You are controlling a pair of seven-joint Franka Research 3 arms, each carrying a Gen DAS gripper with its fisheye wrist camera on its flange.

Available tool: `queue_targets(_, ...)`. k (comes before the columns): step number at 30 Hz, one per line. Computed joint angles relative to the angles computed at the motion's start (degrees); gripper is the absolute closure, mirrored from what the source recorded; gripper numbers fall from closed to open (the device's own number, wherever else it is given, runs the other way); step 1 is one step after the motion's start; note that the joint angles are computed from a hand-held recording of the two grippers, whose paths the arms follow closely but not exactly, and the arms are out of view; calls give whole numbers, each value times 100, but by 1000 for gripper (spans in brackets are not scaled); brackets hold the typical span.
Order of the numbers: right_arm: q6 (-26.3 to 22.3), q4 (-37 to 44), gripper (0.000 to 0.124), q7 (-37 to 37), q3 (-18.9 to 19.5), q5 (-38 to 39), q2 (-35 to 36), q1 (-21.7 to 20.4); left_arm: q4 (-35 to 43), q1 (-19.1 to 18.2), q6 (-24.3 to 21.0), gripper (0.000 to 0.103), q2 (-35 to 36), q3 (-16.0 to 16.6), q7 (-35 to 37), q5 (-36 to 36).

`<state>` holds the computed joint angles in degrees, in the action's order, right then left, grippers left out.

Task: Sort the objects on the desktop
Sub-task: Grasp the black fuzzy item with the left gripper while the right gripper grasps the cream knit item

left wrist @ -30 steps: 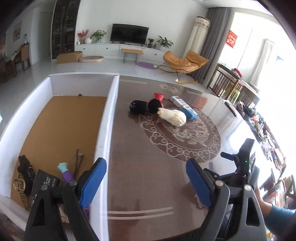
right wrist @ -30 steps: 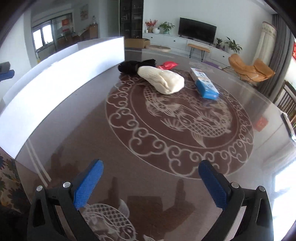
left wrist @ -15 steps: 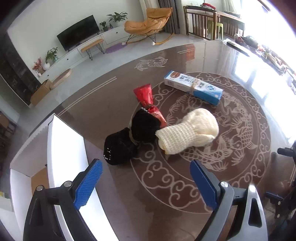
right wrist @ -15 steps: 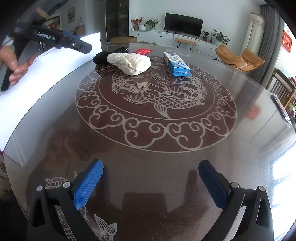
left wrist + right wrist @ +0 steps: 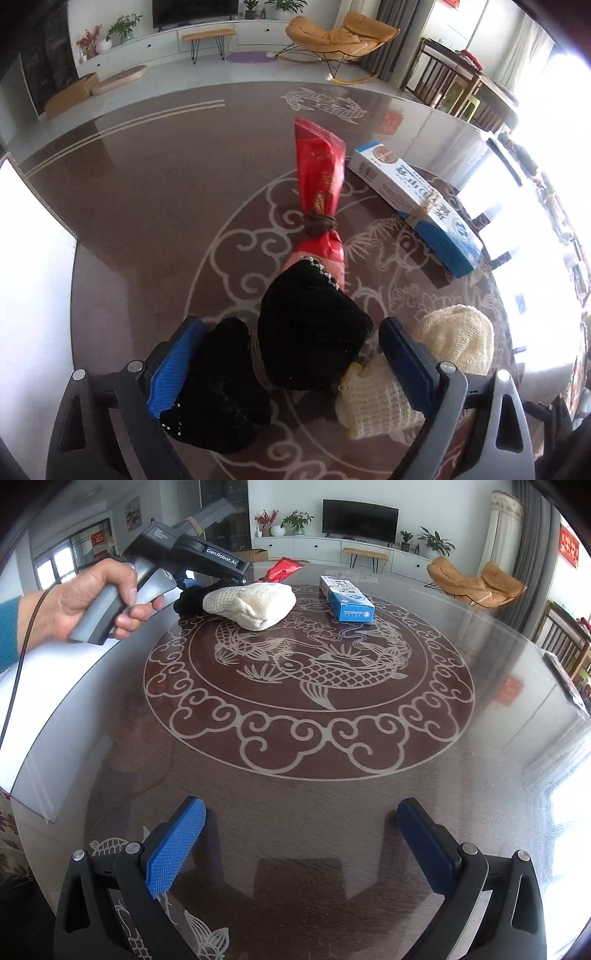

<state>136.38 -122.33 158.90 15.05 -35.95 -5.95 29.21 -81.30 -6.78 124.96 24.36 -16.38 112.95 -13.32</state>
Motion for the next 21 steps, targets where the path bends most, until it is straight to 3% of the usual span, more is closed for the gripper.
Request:
queue_targets(2,5,-4,21,5,-1,-4,0,0,-304,300,-437,7,-280,-199,453,-607)
queue_targets(4,7,-5,21,5,-1,-4,0,0,-689,378,-539,7,-600,-175,742,-890)
queue_targets(10,7,-5,21,6,-2,-5,1,1,-1311,219,58,7,-964,88,834,-808)
queue_targets(11,7,-5,21,6,-2,-5,1,1,-1449,217,193,11,-1050,93,921,-854)
queue_targets(12,7,-5,21,6,-2,-5,1,1,-1530,228,257,24,-1101,92,1053,-931)
queue_targets(14,-24,2,21,24,1,-16,6,2,-1770,163,504,28,-1249,104,1279,-832)
queue_targets(16,-24,-6,21,63,-1,-24,6,-1,-2424,13,1185,39,-1650,126,1563,-485)
queue_targets(17,-25,-3,21,69,0,-30,12,0,-2763,-49,1541,48,-1859,142,1652,-393)
queue_targets(18,-19,-9,21,68,-4,-28,8,1,-2951,-51,1623,63,-2006,170,1690,-601)
queue_targets(21,-11,-11,21,69,-6,-28,6,1,-3644,-133,2135,67,-2486,355,1064,-737)
